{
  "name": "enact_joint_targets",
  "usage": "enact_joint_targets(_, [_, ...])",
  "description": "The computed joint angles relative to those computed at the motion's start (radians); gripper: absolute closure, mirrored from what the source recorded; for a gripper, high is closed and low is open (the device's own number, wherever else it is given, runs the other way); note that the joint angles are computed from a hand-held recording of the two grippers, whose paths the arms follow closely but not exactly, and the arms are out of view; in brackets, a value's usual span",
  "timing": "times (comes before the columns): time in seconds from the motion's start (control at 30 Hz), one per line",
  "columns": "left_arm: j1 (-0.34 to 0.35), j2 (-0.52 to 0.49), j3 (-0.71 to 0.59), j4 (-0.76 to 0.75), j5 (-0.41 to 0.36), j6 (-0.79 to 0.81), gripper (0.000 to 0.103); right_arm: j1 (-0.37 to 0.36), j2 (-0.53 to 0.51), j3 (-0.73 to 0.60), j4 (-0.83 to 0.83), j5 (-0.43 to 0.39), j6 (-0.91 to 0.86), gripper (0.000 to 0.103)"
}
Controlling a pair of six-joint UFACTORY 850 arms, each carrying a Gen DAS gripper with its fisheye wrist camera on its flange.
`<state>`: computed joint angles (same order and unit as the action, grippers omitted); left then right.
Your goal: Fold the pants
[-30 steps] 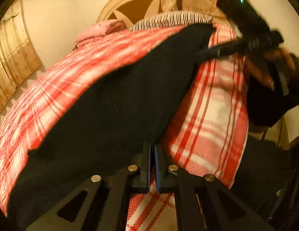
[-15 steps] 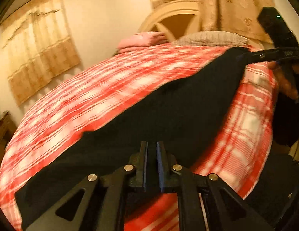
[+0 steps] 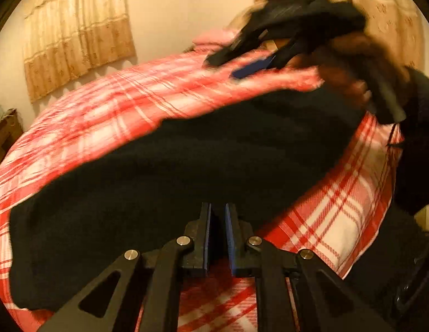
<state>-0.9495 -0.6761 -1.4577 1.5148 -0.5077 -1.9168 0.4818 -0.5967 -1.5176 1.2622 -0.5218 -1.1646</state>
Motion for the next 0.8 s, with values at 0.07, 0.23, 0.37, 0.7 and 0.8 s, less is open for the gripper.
enact_joint_targets(0.07, [0.003, 0.017, 0.017, 0.033, -0.036, -0.062, 0.086, 0.027, -0.084, -0.119, -0.130, -0.041, 0.146, 0.034])
enact_joint_targets(0.23, [0.014, 0.006, 0.003, -0.021, -0.121, -0.059, 0.046, 0.067, -0.233, -0.325, -0.296, -0.121, 0.357, 0.042])
enact_joint_targets(0.37, [0.031, -0.014, -0.010, -0.127, -0.102, -0.014, 0.046, 0.063, -0.332, -0.453, -0.358, -0.244, 0.518, 0.073])
enact_joint_targets(0.7, [0.040, -0.003, 0.022, -0.071, -0.067, -0.121, 0.041, 0.043, -0.341, -0.462, -0.252, -0.239, 0.535, 0.098])
enact_joint_targets(0.8, [0.036, -0.008, 0.014, -0.087, -0.076, -0.107, 0.040, 0.044, -0.370, -0.498, -0.315, -0.246, 0.602, 0.098])
